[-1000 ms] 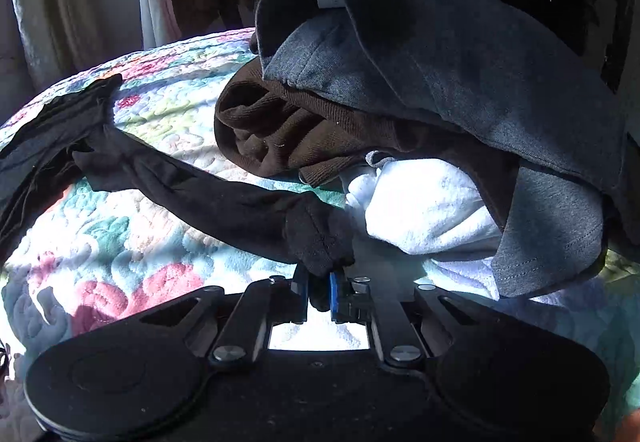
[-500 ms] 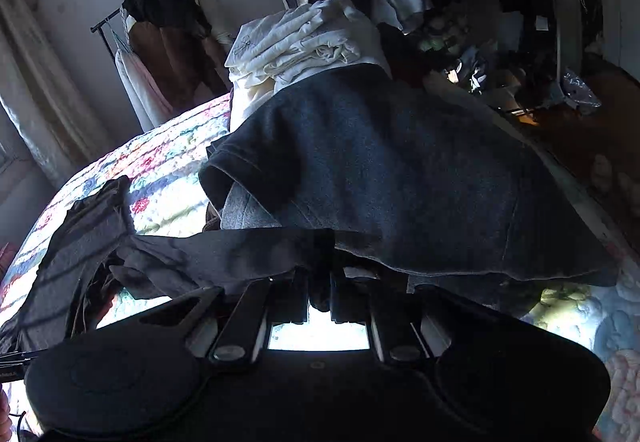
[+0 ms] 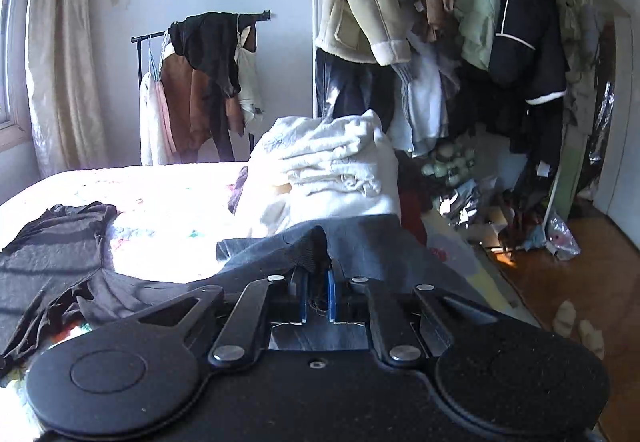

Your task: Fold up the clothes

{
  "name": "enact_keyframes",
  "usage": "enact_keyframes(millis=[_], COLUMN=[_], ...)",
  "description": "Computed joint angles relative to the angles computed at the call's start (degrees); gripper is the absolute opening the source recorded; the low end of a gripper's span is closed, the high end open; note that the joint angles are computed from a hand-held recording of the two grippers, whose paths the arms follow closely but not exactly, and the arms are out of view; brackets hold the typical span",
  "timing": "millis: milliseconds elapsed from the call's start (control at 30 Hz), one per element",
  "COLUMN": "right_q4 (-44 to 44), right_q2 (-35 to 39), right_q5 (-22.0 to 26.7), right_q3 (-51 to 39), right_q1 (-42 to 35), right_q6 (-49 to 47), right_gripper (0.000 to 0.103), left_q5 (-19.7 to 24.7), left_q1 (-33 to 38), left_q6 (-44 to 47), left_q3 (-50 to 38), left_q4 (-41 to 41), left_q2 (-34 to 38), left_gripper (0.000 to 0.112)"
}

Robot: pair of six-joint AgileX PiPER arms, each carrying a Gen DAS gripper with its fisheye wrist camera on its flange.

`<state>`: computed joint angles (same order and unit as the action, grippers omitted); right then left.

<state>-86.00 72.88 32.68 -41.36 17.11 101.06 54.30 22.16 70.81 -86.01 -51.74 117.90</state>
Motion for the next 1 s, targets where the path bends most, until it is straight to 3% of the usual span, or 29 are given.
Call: enact_keyframes(millis=[100,200,233,300,367,433,533,700,833,900,1000], right_q4=[5.84,19.22,20.37,16.37,11.15,9.51,11.18,16.24,15.35,17.49,24.63], right_q2=[6.32,11.6,11.56,10.69,9.2,6.34,2.15,4.61,12.12,17.12,23.89], right_q5=[1.07,-6.02,-7.78,-6.66,-1.37,3.68,10.89,13.5,6.32,0.87,-2.36], right_q3=[-5.77,-10.07,-9.69,-8.24,-6.43,-4.32,-2.75,-6.94,-13.37,-18.8,-27.31], right_q1=[-4.16,-11.76,-12.74,-11.26,-6.88,-1.31,8.84,22.86,28.02,29.42,31.67], right_q6=[-7.8,-16.93,-16.55,-9.87,-1.88,2.88,6.29,8.9,13.31,11.03,2.85], right_gripper=[0.013,0.016,0.017,0.03,0.065,0.066,0.068,0.084,0.084,0.084,0.084], left_q5=[0.36,0.45,0.37,-0.09,-0.76,-2.06,-4.67,-2.97,-4.41,-6.11,-10.41], left_q1=[-0.36,-0.48,-0.32,0.15,0.81,1.42,3.21,9.11,12.49,13.73,14.28], left_q6=[-1.34,-2.24,-2.16,-2.12,-4.12,-6.62,-7.28,-0.66,1.56,0.29,-4.67], left_q3=[-0.3,-0.41,-0.28,0.23,0.7,1.86,5.8,10.73,11.9,11.56,11.81], left_q4=[0.71,1.4,1.39,1.3,2.31,4.08,6.11,3.11,3.63,6.39,13.68], left_q2=[0.41,0.3,-0.02,-0.91,-2.02,-3.73,-7.9,-13.88,-17.71,-19.34,-21.95], left_gripper=[0.052,0.052,0.052,0.054,0.061,0.073,0.079,0.083,0.094,0.102,0.103])
